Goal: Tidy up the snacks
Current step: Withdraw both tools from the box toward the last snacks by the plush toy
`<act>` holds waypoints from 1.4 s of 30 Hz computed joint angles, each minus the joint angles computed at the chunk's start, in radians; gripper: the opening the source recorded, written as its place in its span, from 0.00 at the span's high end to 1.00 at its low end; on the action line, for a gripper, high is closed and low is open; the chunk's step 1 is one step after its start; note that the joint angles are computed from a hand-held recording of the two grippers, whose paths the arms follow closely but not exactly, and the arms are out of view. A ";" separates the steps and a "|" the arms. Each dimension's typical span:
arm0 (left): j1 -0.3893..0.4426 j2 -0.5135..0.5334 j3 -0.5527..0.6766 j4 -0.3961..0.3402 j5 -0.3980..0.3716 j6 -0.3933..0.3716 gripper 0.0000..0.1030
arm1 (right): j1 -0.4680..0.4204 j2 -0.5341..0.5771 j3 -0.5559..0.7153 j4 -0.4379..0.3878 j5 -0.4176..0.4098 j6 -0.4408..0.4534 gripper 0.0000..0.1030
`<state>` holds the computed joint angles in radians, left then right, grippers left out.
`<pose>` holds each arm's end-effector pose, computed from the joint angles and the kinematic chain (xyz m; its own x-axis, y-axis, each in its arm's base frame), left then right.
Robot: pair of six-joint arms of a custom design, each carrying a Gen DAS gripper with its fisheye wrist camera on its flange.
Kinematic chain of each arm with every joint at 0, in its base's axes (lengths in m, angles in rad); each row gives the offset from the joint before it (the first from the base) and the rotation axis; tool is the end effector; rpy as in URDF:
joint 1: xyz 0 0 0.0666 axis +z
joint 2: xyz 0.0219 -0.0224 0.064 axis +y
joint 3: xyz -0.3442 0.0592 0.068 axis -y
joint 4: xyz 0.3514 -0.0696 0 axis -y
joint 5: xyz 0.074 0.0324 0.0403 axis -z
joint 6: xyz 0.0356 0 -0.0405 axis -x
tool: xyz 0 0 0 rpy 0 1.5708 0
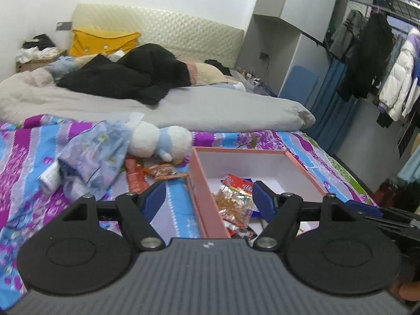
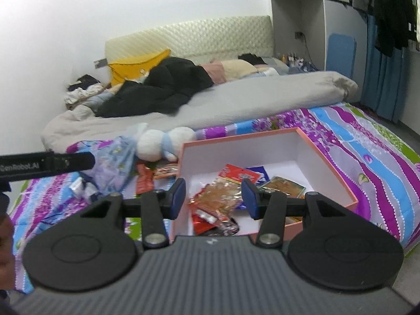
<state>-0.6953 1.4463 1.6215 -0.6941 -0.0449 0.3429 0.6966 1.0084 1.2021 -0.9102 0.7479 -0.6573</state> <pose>0.3753 -0.3115 0.4873 -0.5637 0.0329 -0.8253 0.4465 0.8528 -0.2710 0.2582 0.1839 0.4598 -0.4458 0.2110 -0.8699 0.2468 0.9631 0.1072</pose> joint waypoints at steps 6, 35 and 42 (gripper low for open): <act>0.019 -0.146 -0.180 0.034 -0.010 0.013 0.25 | 0.128 0.011 -0.009 -0.010 0.097 -0.074 0.52; 0.082 -0.368 -0.548 0.103 -0.008 0.102 0.25 | 0.295 0.144 -0.070 0.081 0.114 -0.075 0.52; 0.125 -0.297 -0.553 0.136 0.039 0.114 0.25 | 0.256 0.183 -0.071 0.105 0.070 -0.046 0.52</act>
<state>-0.5702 1.1489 1.0689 -0.5581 -0.0062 0.4565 0.9527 1.1910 1.1315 -0.8050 0.8180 -0.7035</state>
